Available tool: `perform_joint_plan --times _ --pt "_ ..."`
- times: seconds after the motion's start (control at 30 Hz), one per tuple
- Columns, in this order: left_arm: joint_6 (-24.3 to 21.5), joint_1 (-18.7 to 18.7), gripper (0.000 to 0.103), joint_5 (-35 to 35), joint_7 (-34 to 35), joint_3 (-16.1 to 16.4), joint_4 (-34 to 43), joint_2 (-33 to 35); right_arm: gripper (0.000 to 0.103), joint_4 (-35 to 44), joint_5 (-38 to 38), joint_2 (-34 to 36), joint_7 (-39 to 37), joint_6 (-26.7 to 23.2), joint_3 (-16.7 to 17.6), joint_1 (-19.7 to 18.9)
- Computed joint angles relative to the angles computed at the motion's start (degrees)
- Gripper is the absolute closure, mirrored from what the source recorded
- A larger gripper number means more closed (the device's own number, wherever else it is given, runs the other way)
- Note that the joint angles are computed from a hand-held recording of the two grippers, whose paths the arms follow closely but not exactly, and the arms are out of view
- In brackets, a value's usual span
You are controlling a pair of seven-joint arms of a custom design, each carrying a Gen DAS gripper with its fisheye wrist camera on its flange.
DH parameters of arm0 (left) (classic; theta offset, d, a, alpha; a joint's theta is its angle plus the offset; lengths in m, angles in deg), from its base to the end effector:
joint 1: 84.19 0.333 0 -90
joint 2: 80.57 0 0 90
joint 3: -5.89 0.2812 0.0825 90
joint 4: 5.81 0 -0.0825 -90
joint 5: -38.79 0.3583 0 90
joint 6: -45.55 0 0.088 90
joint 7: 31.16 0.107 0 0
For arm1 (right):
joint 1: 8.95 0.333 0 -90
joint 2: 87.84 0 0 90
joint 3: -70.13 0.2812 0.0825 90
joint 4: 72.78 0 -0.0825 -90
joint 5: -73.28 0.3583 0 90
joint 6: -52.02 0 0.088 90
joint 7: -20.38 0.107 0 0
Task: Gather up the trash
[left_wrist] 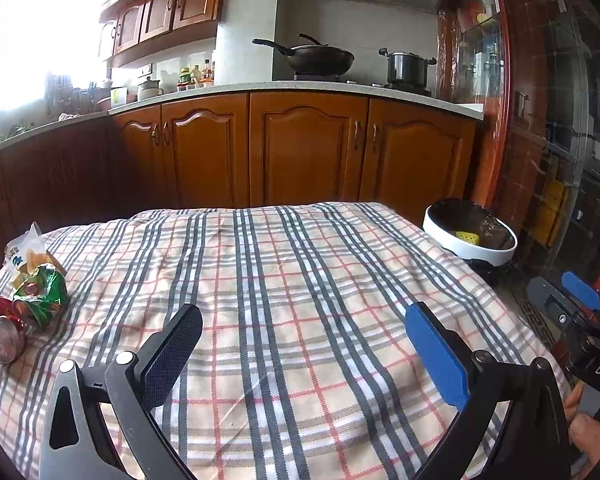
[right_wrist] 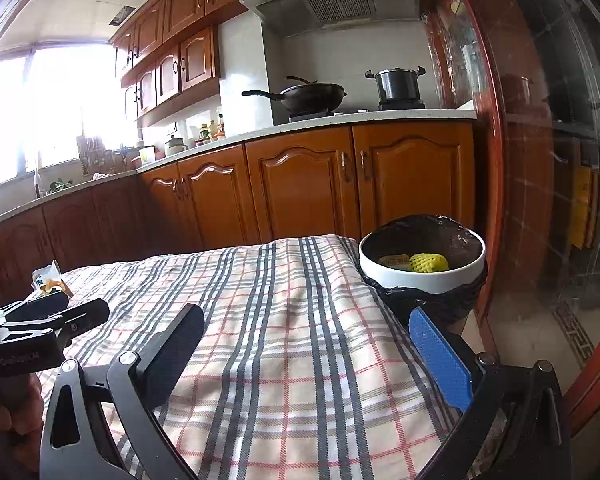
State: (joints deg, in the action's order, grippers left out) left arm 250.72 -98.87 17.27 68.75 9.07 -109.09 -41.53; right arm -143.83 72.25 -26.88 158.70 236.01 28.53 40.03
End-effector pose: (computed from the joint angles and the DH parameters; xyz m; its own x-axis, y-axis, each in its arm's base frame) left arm 0.6492 -0.0920 0.2926 0.0048 -0.9992 0.0405 -0.4683 -0.0380 -0.8828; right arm 0.6819 0.3216 0.3225 0.0634 -0.9905 -0.1224 -0.4230 0.0844 -0.9022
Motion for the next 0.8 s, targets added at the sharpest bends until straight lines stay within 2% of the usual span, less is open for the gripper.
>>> perform_joint_plan --times 0.2,0.8 --pt "-0.6 -2.3 0.001 -2.4 1.4 2.4 1.2 0.8 0.000 -0.7 0.1 -0.3 0.2 0.0 -0.4 0.4" --pt "0.1 -1.5 0.001 -2.7 4.7 2.4 4.0 3.2 0.000 -0.1 0.0 -0.6 -0.3 -0.4 0.2 0.0"
